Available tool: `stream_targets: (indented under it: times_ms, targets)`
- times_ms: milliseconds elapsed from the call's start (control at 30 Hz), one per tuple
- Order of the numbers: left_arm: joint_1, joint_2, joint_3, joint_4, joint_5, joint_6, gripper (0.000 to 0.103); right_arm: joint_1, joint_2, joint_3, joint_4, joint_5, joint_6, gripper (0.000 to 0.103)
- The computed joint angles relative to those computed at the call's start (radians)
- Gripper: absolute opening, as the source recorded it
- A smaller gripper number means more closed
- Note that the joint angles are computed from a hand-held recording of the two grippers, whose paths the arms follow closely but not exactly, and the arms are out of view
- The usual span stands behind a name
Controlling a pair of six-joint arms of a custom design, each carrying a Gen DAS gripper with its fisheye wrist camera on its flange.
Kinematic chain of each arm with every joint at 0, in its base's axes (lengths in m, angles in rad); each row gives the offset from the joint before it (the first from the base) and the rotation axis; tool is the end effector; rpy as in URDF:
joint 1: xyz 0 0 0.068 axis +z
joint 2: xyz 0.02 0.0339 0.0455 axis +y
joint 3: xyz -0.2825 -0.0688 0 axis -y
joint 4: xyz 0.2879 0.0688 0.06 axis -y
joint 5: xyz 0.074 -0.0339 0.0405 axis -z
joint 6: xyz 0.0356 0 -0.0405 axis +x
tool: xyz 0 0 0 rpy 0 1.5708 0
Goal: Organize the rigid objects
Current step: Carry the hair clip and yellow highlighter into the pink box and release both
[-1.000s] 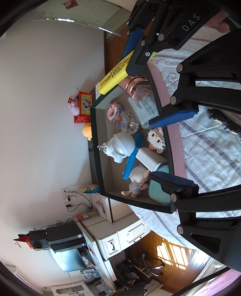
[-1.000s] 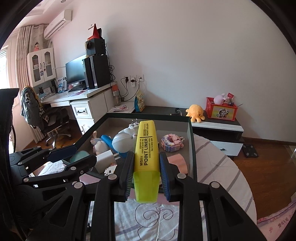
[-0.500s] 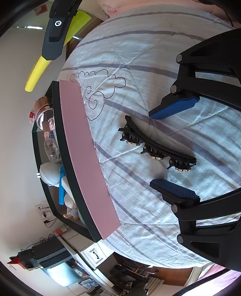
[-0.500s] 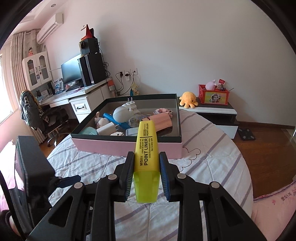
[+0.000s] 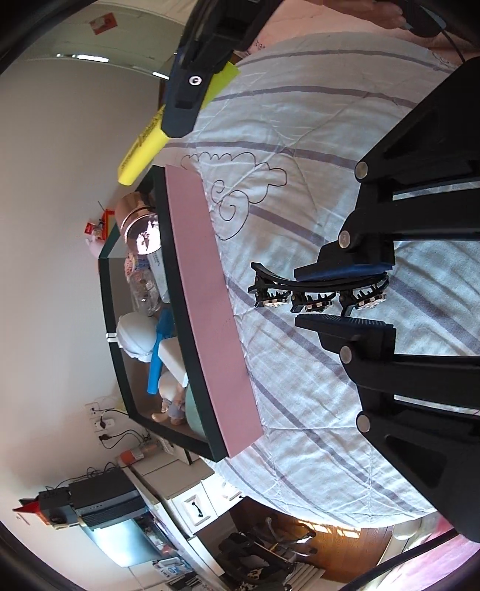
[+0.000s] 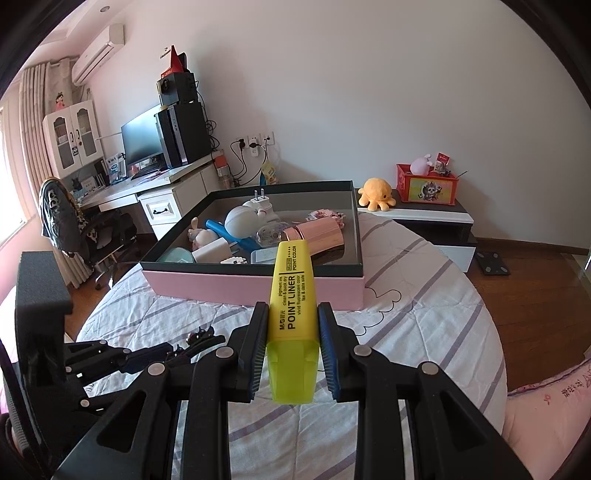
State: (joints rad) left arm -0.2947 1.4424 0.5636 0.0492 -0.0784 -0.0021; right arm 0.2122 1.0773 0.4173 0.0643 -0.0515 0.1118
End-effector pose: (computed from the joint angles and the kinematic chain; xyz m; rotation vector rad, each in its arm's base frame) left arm 0.2761 -0.0809 0.1295 0.3133 2.3770 -0.0447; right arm 0.2353 0.0526 0.1717 -0.1388 2.1712 0.2413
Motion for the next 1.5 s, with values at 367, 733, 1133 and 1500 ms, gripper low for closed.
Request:
stream_targets:
  times_ms: [367, 733, 1133, 1500]
  targets:
    - [0.155, 0.016, 0.165, -0.061, 0.135, 0.023, 0.018, 0.037, 0.111, 0.088, 0.033, 0.025, -0.022, 0.027]
    - [0.166, 0.373, 0.612, -0.143, 0.066, 0.068, 0.018, -0.004, 0.497, 0.435, 0.015, -0.007, -0.088, 0.027]
    - [0.180, 0.641, 0.869, -0.202, 0.013, 0.054, 0.022, -0.011, 0.793, 0.705, -0.061, -0.016, -0.098, 0.029]
    - [0.183, 0.444, 0.643, -0.056, 0.013, 0.043, 0.102, -0.014, 0.629, 0.579, -0.039, 0.018, -0.054, 0.084]
